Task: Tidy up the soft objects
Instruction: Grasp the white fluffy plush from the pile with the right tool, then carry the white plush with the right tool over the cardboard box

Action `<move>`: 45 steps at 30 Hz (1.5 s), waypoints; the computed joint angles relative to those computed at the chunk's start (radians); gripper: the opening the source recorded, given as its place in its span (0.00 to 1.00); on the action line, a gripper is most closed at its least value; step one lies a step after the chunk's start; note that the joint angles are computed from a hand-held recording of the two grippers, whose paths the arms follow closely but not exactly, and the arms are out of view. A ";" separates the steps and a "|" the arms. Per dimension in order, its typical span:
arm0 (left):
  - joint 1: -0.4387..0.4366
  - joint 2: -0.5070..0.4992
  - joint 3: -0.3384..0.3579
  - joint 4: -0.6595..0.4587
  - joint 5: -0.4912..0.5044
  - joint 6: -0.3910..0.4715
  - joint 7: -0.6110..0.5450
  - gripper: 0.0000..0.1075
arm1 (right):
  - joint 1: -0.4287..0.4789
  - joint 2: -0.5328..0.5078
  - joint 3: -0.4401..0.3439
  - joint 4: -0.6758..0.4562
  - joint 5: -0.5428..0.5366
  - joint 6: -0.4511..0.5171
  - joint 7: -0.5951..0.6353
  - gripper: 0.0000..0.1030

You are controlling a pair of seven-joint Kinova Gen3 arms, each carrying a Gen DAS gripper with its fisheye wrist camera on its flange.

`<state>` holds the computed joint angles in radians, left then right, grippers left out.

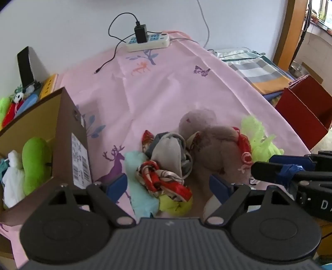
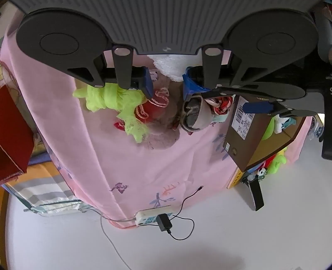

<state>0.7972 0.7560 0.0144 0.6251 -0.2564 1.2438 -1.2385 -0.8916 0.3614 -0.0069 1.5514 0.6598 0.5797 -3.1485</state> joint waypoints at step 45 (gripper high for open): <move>-0.238 -0.110 0.197 0.348 0.425 -0.226 -0.424 0.49 | 0.715 0.012 -0.646 0.268 -0.839 -0.524 0.608 0.20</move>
<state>0.5587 0.6460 0.2116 0.9732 0.1689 1.0183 -1.6629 -0.1766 0.3736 -0.6527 1.8197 -0.1792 0.0552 -2.5405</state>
